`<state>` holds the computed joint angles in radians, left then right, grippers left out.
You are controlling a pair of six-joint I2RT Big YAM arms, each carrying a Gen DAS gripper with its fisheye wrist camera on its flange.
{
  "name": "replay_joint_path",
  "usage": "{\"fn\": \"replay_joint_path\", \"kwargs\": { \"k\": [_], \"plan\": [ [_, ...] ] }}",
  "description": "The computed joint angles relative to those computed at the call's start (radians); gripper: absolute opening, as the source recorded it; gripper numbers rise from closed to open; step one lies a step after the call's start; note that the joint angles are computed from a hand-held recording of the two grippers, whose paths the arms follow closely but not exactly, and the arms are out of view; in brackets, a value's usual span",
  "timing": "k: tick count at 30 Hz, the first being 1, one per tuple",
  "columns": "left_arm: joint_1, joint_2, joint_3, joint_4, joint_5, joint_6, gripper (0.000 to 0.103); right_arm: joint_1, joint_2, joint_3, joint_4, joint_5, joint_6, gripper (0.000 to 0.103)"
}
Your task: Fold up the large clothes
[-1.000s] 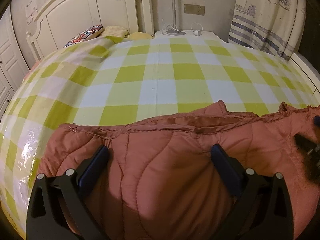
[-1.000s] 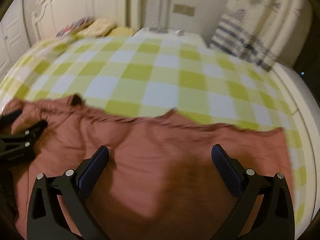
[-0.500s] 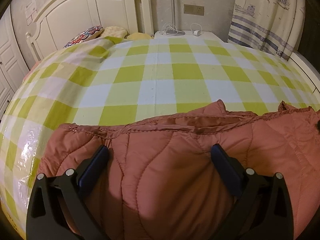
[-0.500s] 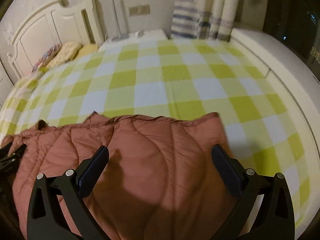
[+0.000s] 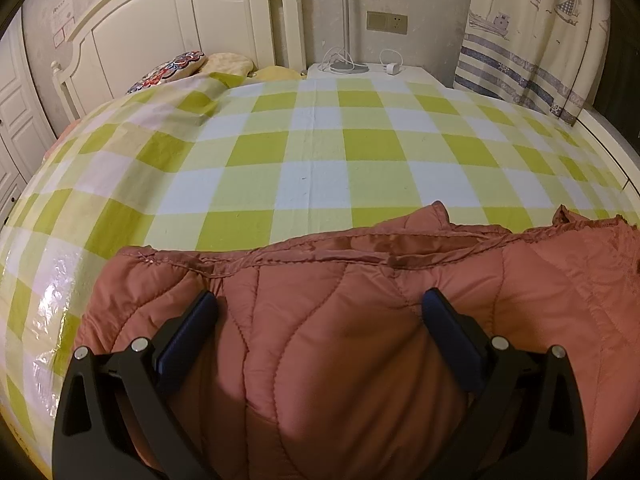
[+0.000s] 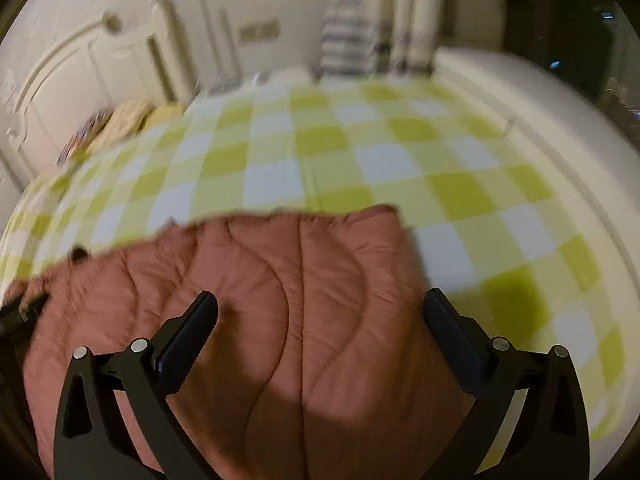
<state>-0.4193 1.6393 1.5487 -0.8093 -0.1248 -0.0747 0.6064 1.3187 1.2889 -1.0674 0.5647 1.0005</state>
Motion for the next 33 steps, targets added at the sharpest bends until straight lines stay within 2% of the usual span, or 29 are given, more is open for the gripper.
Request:
{"fn": "replay_joint_path", "kwargs": {
  "k": [1, 4, 6, 7, 9, 10, 11, 15, 20, 22, 25, 26, 28, 30, 31, 33],
  "plan": [
    [-0.001, -0.001, 0.000, -0.001, -0.002, 0.000, 0.101, 0.016, -0.008, 0.006, 0.012, 0.019, -0.003, 0.098],
    [0.001, 0.000, 0.000, 0.002, 0.002, 0.001, 0.101, 0.075, 0.022, 0.081, 0.026, 0.072, -0.110, 0.098],
    [0.002, 0.001, 0.001, 0.002, 0.003, 0.002, 0.101, 0.105, 0.062, 0.122, 0.037, 0.079, -0.198, 0.098],
    [0.003, 0.001, 0.001, 0.003, 0.004, 0.002, 0.101, 0.107, 0.080, 0.131, 0.029, 0.075, -0.211, 0.098],
    [0.003, 0.001, 0.000, 0.003, 0.006, 0.001, 0.101, 0.088, 0.131, 0.131, 0.000, 0.016, -0.204, 0.098],
    [0.003, 0.001, 0.000, 0.003, 0.009, 0.001, 0.101, 0.069, 0.145, 0.112, 0.012, -0.033, -0.195, 0.099],
    [0.004, 0.000, -0.002, 0.005, 0.012, 0.000, 0.101, 0.048, 0.131, 0.069, 0.074, -0.081, -0.183, 0.099],
    [0.003, 0.001, 0.000, 0.003, 0.010, 0.000, 0.101, 0.038, 0.111, 0.058, 0.087, -0.104, -0.166, 0.098],
    [0.006, 0.000, 0.020, -0.031, 0.022, -0.012, 0.101, 0.087, 0.059, 0.059, 0.096, -0.031, -0.131, 0.098],
    [0.003, -0.059, -0.028, 0.013, 0.019, -0.044, 0.101, 0.120, 0.047, 0.081, 0.101, 0.002, -0.166, 0.098],
    [0.001, -0.143, -0.096, 0.049, 0.104, -0.060, 0.101, 0.197, 0.063, 0.139, 0.075, 0.052, -0.269, 0.098],
    [-0.012, -0.175, -0.124, 0.058, 0.111, -0.047, 0.101, 0.216, 0.076, 0.155, 0.056, 0.059, -0.289, 0.098],
    [-0.041, -0.210, -0.172, 0.068, 0.088, -0.021, 0.101, 0.245, 0.106, 0.171, 0.024, 0.061, -0.326, 0.098],
    [-0.078, -0.207, -0.204, 0.046, 0.053, 0.017, 0.101, 0.256, 0.161, 0.171, -0.016, 0.035, -0.333, 0.098],
    [-0.100, -0.209, -0.234, 0.077, -0.007, 0.035, 0.101, 0.250, 0.165, 0.139, 0.023, 0.005, -0.325, 0.098],
    [-0.107, -0.213, -0.248, 0.096, -0.032, 0.039, 0.101, 0.246, 0.132, 0.068, 0.128, 0.003, -0.318, 0.099]
  ]
}}
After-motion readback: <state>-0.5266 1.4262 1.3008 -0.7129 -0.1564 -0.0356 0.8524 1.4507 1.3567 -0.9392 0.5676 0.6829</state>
